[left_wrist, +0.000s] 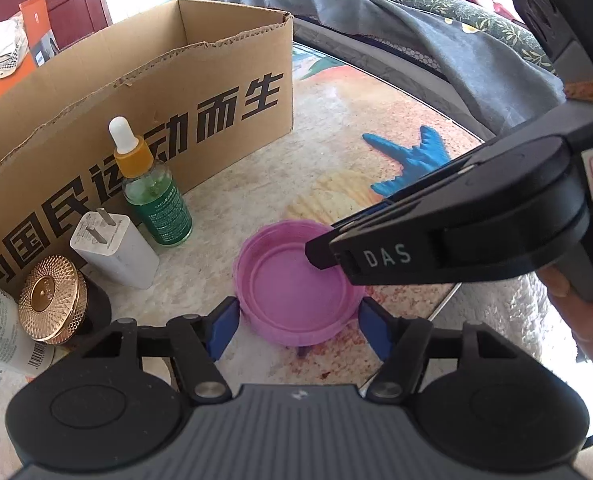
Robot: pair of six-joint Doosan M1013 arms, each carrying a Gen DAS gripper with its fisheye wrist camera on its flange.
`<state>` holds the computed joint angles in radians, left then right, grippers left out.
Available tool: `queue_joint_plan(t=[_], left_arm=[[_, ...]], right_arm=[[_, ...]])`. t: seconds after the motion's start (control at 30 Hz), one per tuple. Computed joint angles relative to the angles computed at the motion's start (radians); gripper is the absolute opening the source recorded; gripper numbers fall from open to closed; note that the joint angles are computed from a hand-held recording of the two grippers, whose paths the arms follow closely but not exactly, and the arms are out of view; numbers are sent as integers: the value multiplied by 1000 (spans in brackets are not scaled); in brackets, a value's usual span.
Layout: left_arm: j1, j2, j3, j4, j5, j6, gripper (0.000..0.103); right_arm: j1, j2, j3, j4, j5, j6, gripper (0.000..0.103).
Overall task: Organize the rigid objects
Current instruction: 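Lower the right gripper onto the pink bowl rim and close on it, then lift the pink bowl with the right gripper and release it inside the box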
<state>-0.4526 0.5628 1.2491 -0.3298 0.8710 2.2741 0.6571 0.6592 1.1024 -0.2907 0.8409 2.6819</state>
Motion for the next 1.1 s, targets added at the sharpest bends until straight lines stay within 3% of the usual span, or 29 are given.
queue_joint_plan(t=[0.6, 1.1], left_arm=[[0, -11, 3, -7, -22, -19, 68], [23, -91, 65, -40, -140, -19, 67]], right_arm=[[10, -8, 9, -59, -7, 66, 9], [44, 4, -91, -157, 41, 31, 9]])
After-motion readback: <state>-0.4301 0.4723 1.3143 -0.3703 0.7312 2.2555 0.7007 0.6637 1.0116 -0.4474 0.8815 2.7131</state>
